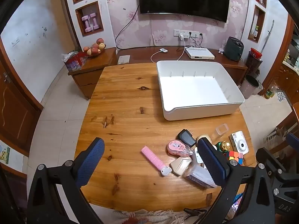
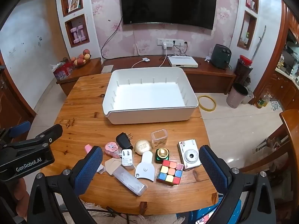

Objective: Organize rigid objects

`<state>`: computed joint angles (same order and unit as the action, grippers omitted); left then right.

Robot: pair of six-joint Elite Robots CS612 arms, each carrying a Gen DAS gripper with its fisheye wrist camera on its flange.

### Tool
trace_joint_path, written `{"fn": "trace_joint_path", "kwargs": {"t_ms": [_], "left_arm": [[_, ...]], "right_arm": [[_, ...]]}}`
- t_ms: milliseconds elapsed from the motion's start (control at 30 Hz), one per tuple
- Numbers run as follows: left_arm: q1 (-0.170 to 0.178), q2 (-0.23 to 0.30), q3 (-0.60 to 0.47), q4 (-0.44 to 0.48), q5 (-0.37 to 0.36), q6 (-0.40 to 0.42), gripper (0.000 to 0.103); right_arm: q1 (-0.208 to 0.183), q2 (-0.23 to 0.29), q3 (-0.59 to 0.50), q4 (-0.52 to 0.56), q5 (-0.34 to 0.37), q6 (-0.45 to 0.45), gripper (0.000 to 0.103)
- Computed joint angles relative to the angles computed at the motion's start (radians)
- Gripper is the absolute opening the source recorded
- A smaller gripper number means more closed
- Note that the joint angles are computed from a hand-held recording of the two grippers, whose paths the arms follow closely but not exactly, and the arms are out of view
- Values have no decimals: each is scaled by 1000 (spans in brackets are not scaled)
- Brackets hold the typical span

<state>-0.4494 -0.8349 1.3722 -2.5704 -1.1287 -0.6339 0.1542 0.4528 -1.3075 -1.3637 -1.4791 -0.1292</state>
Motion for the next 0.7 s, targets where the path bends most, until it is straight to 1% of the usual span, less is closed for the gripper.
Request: {"fn": "trace_joint_path", "kwargs": {"t_ms": [300, 333, 467, 533, 567, 700], "left_arm": [[0, 0, 3, -13, -3, -1, 100], [0, 0, 3, -13, -3, -1, 100], [0, 0, 2, -13, -3, -2, 100], [1, 0, 3, -14, -5, -2, 100], [1, 0, 3, -14, -5, -2, 100], [1, 1, 3, -15, -7, -2, 100]], "right_arm": [[1, 3, -3, -8, -5, 13, 103], [-2, -4, 8, 4, 7, -2, 103], [-3, -4, 6, 5, 2, -13, 103], [-7, -4, 5, 9, 15, -15, 103], [1, -1, 2, 9, 15, -8, 103], [3, 6, 0, 7, 5, -8, 103]]}}
